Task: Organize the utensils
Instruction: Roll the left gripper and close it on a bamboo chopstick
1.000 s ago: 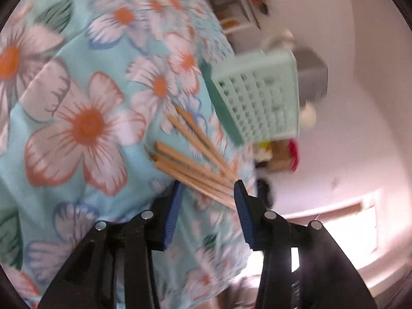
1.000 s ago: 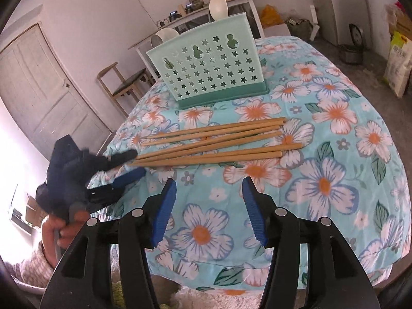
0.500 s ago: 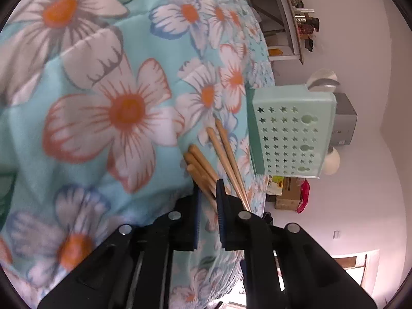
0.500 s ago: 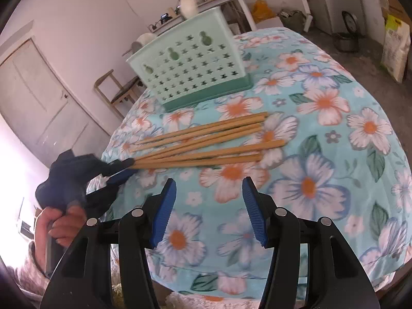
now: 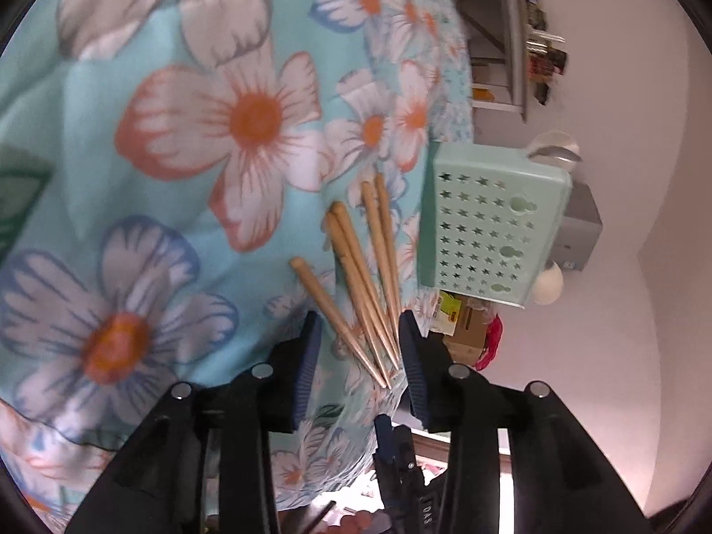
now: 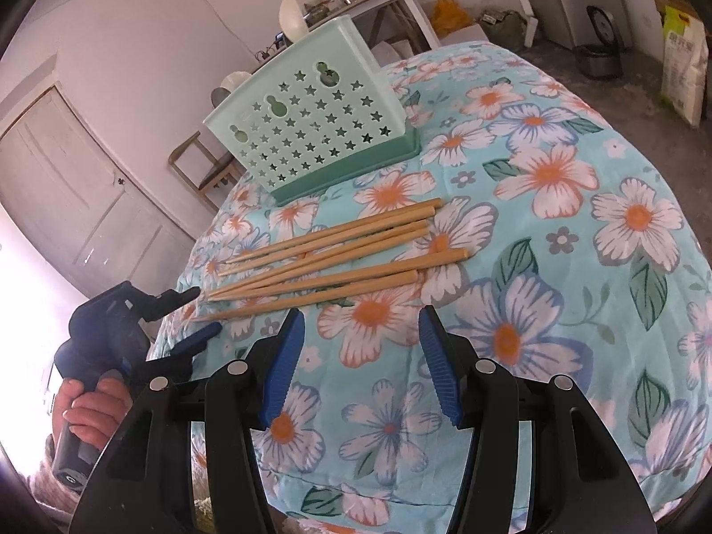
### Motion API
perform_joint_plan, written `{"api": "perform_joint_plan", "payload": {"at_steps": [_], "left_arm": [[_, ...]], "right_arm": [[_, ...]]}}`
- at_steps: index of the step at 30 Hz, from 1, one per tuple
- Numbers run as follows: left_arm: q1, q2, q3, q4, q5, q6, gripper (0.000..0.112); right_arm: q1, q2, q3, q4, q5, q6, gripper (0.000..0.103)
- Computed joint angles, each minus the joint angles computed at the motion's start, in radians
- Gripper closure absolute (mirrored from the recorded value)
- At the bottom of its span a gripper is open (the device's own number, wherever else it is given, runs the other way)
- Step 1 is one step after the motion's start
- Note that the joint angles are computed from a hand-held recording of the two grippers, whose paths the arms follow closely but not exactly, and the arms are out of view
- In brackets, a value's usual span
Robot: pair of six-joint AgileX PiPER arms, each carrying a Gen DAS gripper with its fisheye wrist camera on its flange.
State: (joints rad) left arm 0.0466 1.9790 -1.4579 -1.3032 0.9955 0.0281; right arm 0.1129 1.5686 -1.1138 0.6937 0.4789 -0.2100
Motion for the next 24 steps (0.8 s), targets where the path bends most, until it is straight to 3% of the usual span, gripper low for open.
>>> {"api": "perform_joint_plan", "payload": {"at_steps": [8,12,15,19,24], "left_arm": [[-0.060,0.007,-0.081,0.161,-0.076,-0.199,0.080],[-0.073,0.000,-0.087,0.228,-0.094,-0.254,0.093],[-0.070,-0.011,-0.057,0.214,-0.106,-0.225,0.101],[-0.051,-0.016,-0.023,0.128,-0.094,-0.106,0.102],[-0.012,-0.024,-0.008,0.121,-0.043,-0.003,0.103]], "right_arm": [[-0.013,-0.009,0.013,0.007,-0.003,-0.004,0.052],[-0.010,-0.021,0.020,-0.012,-0.008,0.009,0.052],[-0.006,-0.030,0.017,-0.053,-0.005,0.044,0.052],[0.006,-0.050,0.009,-0.134,-0.010,0.117,0.052],[0.050,-0.068,-0.023,-0.287,-0.021,0.227,0.052]]}}
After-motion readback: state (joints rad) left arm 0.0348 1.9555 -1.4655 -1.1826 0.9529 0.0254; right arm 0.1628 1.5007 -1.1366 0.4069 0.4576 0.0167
